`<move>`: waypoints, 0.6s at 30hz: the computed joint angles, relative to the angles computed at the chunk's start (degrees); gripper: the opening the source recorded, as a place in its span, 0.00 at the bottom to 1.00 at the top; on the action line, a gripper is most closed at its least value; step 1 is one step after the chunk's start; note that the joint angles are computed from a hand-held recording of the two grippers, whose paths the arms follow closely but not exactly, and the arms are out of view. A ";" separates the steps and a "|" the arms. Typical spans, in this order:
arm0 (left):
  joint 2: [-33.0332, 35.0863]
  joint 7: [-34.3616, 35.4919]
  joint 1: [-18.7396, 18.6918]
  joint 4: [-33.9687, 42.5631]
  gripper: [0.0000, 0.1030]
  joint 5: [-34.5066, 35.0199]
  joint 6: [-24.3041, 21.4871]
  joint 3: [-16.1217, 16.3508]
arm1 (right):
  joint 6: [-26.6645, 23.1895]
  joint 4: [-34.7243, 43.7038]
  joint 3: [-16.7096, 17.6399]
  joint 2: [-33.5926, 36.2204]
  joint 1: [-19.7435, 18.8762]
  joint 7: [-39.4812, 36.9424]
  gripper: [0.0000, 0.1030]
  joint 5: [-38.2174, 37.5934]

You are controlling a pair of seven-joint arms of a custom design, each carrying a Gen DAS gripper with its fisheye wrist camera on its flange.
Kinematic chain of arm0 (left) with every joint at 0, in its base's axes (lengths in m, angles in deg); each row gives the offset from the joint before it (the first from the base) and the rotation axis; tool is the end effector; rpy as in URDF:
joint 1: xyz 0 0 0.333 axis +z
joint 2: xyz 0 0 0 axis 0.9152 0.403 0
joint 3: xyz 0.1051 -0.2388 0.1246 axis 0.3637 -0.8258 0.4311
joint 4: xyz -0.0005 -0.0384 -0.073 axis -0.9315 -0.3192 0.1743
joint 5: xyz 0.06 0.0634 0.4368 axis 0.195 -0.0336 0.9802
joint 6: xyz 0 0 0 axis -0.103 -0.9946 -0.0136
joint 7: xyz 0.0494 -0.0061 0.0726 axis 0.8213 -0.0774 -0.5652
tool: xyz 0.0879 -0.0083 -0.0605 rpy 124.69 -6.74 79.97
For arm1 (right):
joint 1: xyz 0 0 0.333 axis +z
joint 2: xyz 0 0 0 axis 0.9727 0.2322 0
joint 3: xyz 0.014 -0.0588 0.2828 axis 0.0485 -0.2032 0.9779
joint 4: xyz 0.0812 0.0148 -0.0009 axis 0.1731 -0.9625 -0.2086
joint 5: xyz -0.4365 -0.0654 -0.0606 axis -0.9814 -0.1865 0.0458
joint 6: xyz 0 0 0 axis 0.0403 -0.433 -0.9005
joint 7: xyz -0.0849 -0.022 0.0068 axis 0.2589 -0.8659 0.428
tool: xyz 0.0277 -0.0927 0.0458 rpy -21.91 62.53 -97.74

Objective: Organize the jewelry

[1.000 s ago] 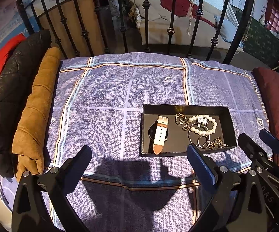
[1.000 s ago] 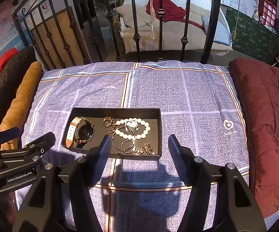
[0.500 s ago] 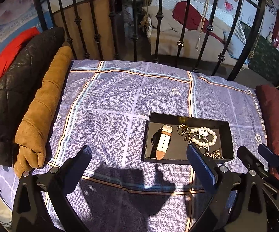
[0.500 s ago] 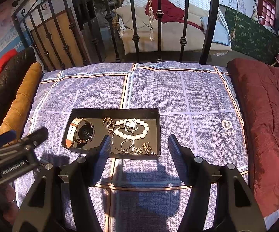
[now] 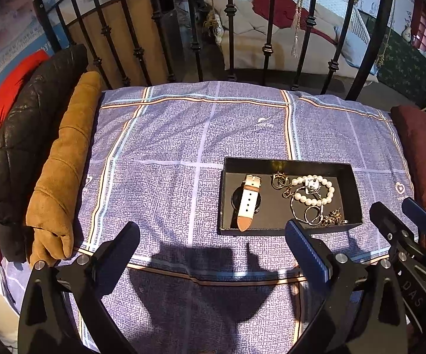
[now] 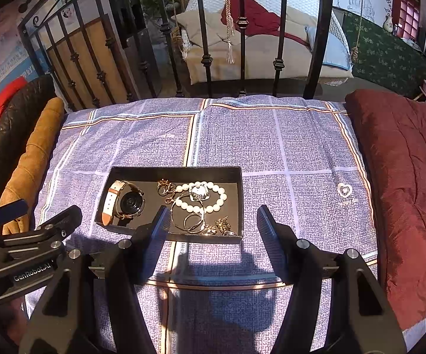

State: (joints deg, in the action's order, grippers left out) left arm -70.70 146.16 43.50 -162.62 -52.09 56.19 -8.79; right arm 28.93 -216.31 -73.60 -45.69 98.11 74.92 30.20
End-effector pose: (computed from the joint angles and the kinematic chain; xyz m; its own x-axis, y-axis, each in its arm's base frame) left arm 0.4589 -0.4210 0.5901 -0.3494 -0.9350 -0.0606 -0.8111 0.3342 -0.4801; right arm 0.3940 0.2647 0.5950 -0.4609 -0.8836 -0.0830 -0.7141 0.4248 -0.5564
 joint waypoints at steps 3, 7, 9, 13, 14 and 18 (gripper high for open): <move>0.07 0.04 0.00 0.04 0.94 0.38 -0.14 -0.03 | 0.07 0.02 0.03 0.07 -0.01 -0.08 0.60 -0.01; 0.32 0.36 -0.10 0.26 0.94 0.56 -0.34 -0.05 | 0.14 0.00 0.00 0.15 -0.03 -0.21 0.60 -0.01; 0.37 0.48 -0.14 0.30 0.94 0.41 -0.41 0.00 | 0.26 -0.02 -0.01 0.16 -0.04 -0.26 0.60 -0.02; 0.49 0.78 -0.21 0.43 0.94 0.07 -0.39 0.07 | 0.36 -0.03 -0.05 0.25 -0.08 -0.33 0.60 -0.02; 0.48 0.85 -0.24 0.46 0.94 0.02 -0.44 0.06 | 0.35 -0.04 -0.02 0.26 -0.11 -0.31 0.60 -0.07; 0.38 1.01 -0.29 0.35 0.94 -0.14 -0.29 0.07 | 0.38 -0.04 -0.01 0.26 -0.11 -0.30 0.60 -0.07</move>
